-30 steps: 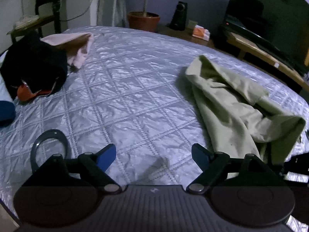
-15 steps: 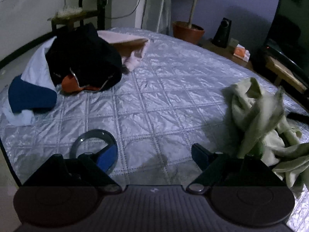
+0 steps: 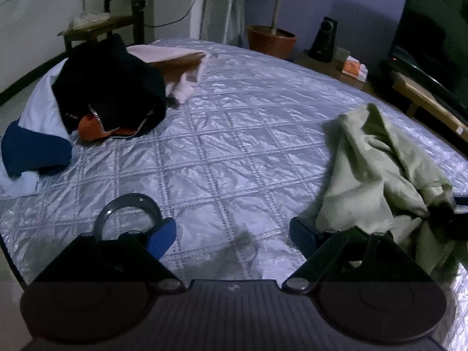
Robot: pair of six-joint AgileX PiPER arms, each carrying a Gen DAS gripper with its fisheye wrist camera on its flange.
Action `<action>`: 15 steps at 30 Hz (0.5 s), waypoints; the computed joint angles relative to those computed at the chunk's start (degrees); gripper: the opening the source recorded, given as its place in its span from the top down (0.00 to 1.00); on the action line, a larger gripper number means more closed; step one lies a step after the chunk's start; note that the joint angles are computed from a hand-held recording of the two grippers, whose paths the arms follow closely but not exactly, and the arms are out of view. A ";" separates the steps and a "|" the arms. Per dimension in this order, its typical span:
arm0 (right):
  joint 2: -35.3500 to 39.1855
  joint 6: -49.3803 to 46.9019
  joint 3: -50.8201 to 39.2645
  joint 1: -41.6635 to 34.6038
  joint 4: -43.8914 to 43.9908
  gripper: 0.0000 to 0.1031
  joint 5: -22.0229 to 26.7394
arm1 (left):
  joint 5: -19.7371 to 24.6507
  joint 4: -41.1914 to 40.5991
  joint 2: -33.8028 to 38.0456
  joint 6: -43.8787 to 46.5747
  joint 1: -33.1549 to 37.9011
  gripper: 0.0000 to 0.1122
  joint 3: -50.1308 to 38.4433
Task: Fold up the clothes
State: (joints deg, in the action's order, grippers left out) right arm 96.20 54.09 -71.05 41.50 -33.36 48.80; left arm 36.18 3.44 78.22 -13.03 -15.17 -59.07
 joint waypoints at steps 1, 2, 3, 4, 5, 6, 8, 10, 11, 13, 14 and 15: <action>-0.70 2.03 0.71 -0.06 1.16 0.62 -0.78 | -0.06 0.04 -0.02 0.06 -0.17 0.27 0.04; -1.56 4.17 1.04 0.16 2.15 0.67 -0.25 | -0.07 0.13 -0.01 0.02 -0.26 0.27 0.06; -2.47 7.53 1.42 1.22 1.86 0.72 1.27 | 0.00 0.31 0.08 -0.20 -0.32 0.27 -0.02; -4.03 11.18 2.43 2.58 1.69 0.74 2.66 | -0.01 0.23 0.15 -0.14 -0.20 0.27 -0.05; -6.16 15.65 4.23 4.46 1.82 0.74 3.79 | -0.03 0.06 0.21 0.04 -0.02 0.27 -0.08; -7.94 20.89 5.80 7.44 1.98 0.74 5.15 | -0.08 -0.05 0.13 0.11 0.10 0.27 -0.01; -10.23 28.94 6.88 13.98 3.08 0.74 8.32 | -0.08 -0.27 -0.04 0.14 0.33 0.27 0.08; -8.86 30.32 1.73 19.63 7.18 0.71 13.48 | -0.23 -0.19 -0.24 -0.16 0.52 0.27 0.22; -7.86 28.73 -1.56 21.25 9.47 0.69 15.16 | -0.32 0.02 -0.33 -0.48 0.57 0.27 0.31; -8.56 25.83 -5.37 24.46 10.68 0.65 13.27 | -0.36 0.86 -0.45 -1.43 0.52 0.27 0.44; -8.62 24.08 -7.81 26.11 9.70 0.63 13.30 | -0.32 1.34 -0.46 -1.96 0.50 0.27 0.43; -8.10 21.74 -11.23 27.61 6.91 0.58 15.62 | -0.27 1.82 -0.45 -2.49 0.48 0.27 0.40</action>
State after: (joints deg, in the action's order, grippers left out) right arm 88.09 75.83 -82.28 69.11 -26.45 64.41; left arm 35.91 5.26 77.77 -15.52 -14.69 -58.67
